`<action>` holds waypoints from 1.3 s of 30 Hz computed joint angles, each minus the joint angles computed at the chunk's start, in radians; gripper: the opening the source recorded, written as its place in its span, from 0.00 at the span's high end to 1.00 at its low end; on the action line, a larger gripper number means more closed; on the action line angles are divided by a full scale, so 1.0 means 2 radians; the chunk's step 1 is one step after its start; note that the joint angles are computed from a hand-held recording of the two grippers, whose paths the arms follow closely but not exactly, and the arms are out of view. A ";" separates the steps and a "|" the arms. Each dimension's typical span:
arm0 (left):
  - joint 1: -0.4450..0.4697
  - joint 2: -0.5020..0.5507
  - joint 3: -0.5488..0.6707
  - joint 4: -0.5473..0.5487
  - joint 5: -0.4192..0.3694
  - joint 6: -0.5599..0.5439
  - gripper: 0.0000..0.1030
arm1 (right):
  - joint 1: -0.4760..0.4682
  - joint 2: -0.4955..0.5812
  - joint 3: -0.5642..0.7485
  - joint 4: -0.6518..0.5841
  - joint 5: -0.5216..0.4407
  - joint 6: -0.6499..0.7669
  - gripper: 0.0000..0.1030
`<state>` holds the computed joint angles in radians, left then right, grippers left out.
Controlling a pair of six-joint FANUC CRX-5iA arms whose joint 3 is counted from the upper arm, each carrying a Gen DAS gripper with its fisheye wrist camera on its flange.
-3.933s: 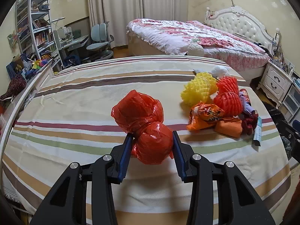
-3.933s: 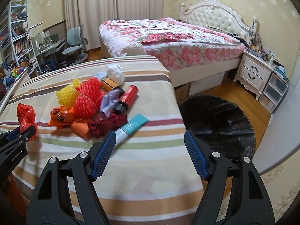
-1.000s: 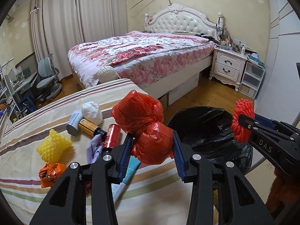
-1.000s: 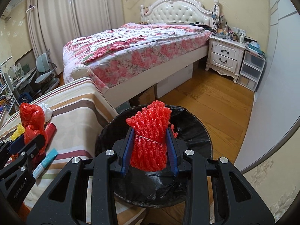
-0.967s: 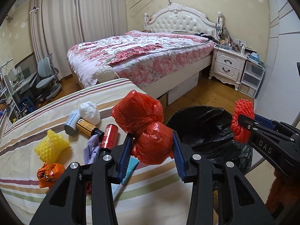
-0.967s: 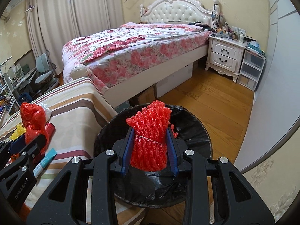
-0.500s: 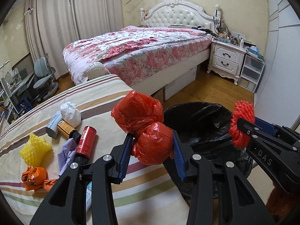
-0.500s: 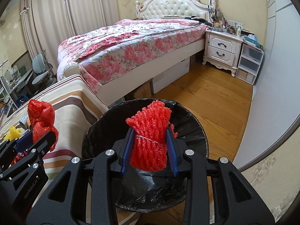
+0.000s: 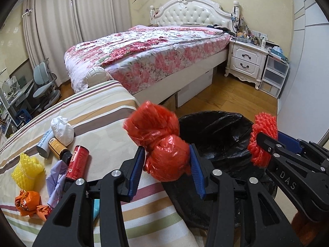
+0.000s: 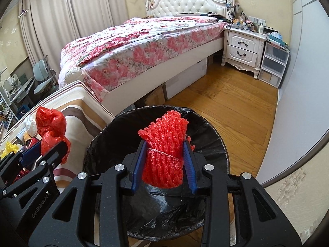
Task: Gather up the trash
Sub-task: 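Carry both items over the black bin and open both tools to drop them, then return to the bed and grasp the orange patterned bag with the left tool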
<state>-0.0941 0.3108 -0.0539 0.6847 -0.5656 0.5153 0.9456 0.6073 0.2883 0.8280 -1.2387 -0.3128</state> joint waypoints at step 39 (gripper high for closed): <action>0.117 -0.054 -0.040 -0.014 0.032 0.034 0.28 | 0.038 0.103 0.187 -0.007 -0.034 0.095 0.44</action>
